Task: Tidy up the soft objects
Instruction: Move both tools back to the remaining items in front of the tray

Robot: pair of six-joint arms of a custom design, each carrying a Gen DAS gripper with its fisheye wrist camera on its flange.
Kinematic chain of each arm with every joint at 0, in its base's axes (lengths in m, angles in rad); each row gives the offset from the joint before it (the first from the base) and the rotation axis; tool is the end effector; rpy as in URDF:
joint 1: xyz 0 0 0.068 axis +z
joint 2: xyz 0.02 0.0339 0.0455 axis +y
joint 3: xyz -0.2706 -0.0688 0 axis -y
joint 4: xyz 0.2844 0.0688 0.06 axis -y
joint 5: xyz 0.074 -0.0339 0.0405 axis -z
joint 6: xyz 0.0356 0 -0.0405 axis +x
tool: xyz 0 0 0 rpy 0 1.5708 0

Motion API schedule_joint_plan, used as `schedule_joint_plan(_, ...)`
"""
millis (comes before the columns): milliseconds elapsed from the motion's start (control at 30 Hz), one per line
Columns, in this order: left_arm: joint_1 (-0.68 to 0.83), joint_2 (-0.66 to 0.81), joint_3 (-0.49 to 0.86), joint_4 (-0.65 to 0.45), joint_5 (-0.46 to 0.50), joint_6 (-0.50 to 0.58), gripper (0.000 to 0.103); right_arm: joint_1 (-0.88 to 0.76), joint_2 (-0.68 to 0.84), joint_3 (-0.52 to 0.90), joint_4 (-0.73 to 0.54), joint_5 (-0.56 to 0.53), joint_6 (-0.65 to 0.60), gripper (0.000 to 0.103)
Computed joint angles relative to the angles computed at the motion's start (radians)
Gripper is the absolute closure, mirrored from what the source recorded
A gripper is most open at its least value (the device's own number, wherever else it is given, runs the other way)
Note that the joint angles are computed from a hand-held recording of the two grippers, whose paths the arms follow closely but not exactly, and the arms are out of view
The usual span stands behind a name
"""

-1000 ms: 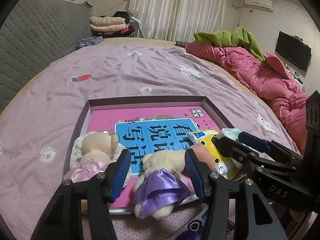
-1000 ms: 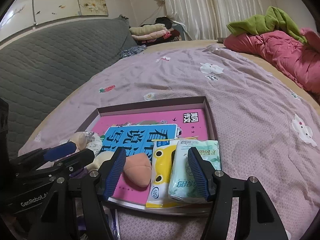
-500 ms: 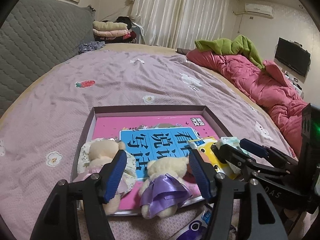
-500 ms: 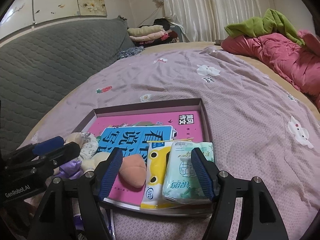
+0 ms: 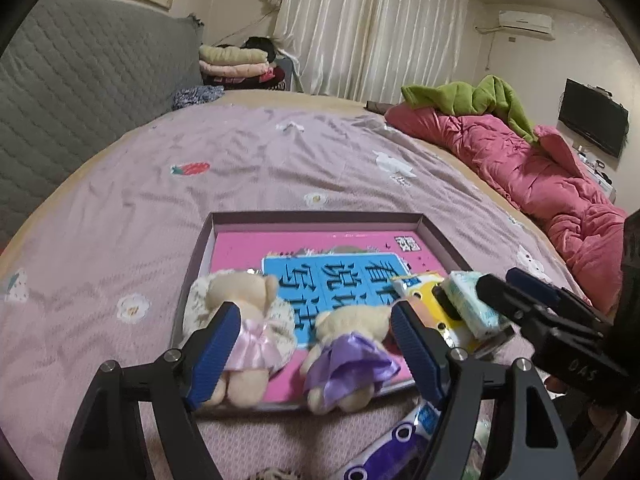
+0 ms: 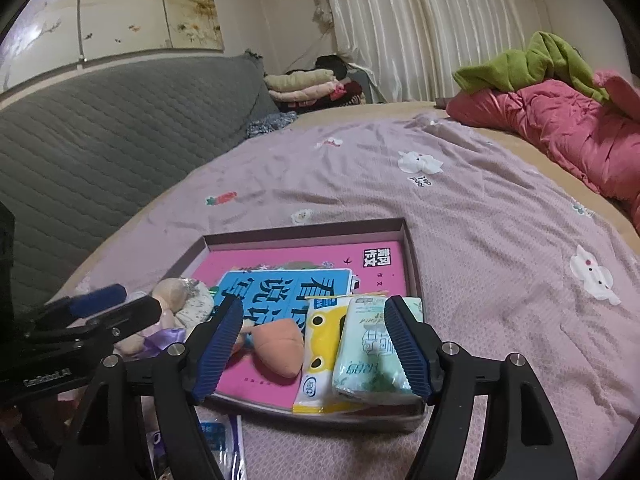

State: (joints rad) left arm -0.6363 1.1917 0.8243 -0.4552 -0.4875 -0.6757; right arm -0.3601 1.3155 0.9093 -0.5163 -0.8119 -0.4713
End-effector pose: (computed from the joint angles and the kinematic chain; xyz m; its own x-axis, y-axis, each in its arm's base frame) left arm 0.2340 -0.1521 0.2414 -0.6280 -0.2231 -0.7456 -0.1590 0.9746 -0.1576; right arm 0.2862 -0.0802 0.2396 -0.5886 -0.1122 -0.8006 -0.4880 0.8389 0.2412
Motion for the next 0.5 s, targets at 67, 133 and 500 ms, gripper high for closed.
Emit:
schedule_joint_plan(67,-0.009,-0.009,-0.005,-0.019,-0.003,-0.023,0.026,-0.011,-0.005,-0.001,-0.017,-0.006,-0.008,0.027)
schedule_joint_plan(133,-0.014,-0.021,-0.015,-0.028,0.008,-0.037,0.026,-0.027,-0.017,-0.011,-0.018,0.001,-0.009,0.026)
schedule_joint_plan(500,-0.086,-0.047,-0.006,-0.135,-0.039,-0.113,0.026,-0.087,-0.026,-0.013,-0.050,0.003,-0.008,0.026)
